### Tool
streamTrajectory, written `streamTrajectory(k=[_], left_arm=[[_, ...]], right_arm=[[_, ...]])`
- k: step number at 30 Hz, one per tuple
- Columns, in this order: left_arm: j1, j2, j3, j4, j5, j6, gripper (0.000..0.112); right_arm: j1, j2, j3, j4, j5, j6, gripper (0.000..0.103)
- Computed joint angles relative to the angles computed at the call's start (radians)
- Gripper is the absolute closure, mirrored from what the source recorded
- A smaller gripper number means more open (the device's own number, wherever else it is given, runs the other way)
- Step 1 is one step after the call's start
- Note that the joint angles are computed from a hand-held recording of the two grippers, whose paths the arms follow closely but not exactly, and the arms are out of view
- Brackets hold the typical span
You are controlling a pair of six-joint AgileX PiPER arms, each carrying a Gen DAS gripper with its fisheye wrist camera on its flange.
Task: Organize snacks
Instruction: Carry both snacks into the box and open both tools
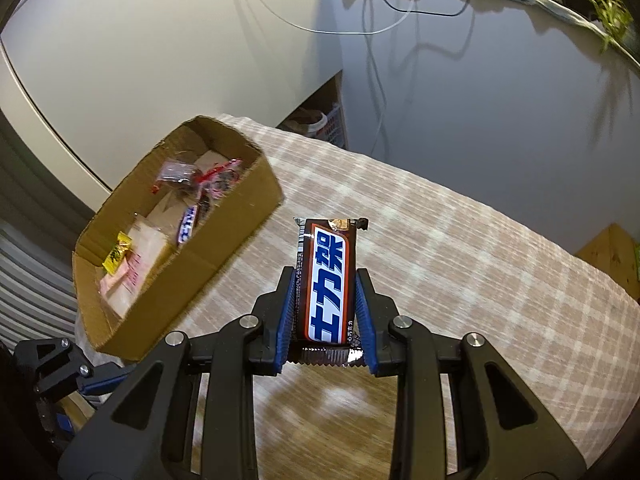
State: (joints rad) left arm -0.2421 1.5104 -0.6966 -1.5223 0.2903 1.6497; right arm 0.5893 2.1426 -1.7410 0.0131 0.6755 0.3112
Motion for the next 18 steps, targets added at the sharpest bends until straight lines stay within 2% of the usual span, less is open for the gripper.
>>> streamTrajectory(k=[9, 18], left_arm=[[0.149, -0.013, 0.002, -0.014, 0.052, 0.056, 0.09], [0.279, -0.009, -0.008, -0.004, 0.089, 0.068, 0.09]], right_arm=[[0.055, 0.14, -0.28, 0.005, 0.13, -0.003, 0.074], [0.1, 0.332, -0.67, 0.01, 0.313, -0.011, 0.074]])
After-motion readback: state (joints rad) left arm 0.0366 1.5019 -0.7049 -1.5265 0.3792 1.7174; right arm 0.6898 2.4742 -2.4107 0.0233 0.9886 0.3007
